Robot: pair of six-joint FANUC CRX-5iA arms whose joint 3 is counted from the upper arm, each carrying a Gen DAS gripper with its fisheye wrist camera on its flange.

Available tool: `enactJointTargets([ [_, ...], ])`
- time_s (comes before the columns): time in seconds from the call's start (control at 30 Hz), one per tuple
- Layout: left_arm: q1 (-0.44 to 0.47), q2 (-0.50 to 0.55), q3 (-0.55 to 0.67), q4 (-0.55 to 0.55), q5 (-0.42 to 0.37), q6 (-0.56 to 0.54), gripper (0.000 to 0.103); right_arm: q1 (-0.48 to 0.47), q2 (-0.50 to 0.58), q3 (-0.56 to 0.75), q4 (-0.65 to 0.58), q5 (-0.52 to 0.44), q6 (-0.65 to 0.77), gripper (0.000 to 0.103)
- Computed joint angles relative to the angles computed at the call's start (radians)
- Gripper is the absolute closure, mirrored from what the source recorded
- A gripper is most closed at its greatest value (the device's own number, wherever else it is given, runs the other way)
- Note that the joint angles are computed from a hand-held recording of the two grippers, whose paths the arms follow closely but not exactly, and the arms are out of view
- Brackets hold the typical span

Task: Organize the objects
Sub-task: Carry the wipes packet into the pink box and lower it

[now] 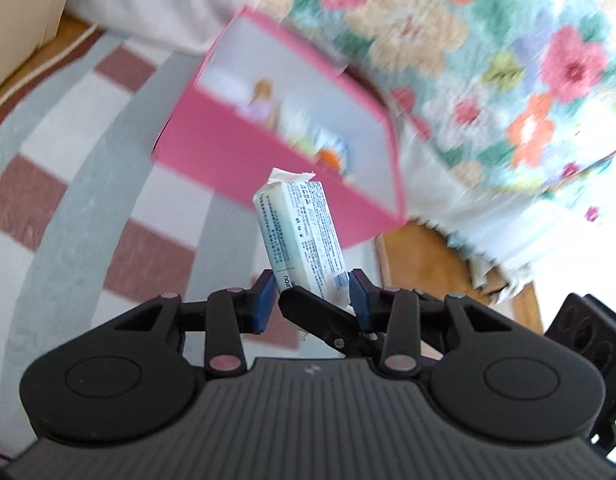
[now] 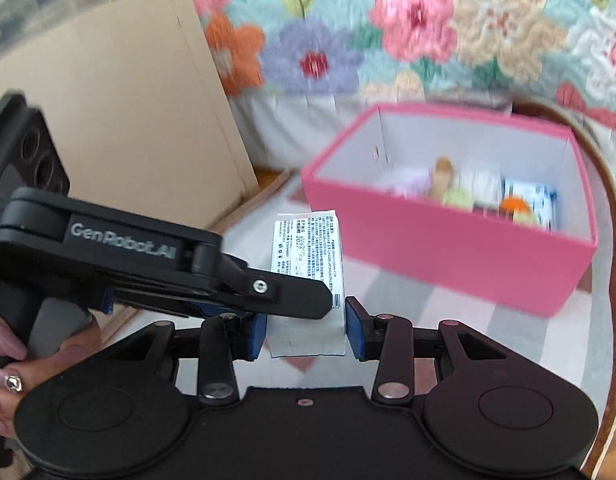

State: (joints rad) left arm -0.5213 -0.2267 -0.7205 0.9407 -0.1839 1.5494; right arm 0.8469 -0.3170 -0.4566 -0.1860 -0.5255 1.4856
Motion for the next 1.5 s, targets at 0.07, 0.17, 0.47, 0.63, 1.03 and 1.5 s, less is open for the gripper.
enactJointTargets([
  [0.07,-0.027,-0.016,-0.013,0.087,0.046,-0.066,0.068,0.006,0.051,0.013,0.017,0.073,-0.002,0.058],
  [0.17,-0.029,-0.014,0.017,0.126,0.055,-0.115,0.071,0.013,0.002,-0.005,0.077,0.091,-0.026,0.058],
  [0.47,0.073,0.083,0.254,-0.099,-0.086,-0.052,0.072,-0.041,0.034,0.064,0.169,0.16,-0.035,0.058],
  [0.63,0.129,0.195,0.441,-0.246,-0.205,0.047,0.072,-0.134,0.134,0.229,0.013,0.068,0.075,0.058],
  [1.03,0.222,0.458,0.685,-0.327,-0.357,0.197,0.072,-0.265,0.484,0.603,-0.139,-0.191,0.16,0.058],
  [1.5,0.251,0.667,0.802,-0.39,-0.396,0.299,0.07,-0.271,0.743,0.794,-0.095,-0.328,0.025,0.058],
])
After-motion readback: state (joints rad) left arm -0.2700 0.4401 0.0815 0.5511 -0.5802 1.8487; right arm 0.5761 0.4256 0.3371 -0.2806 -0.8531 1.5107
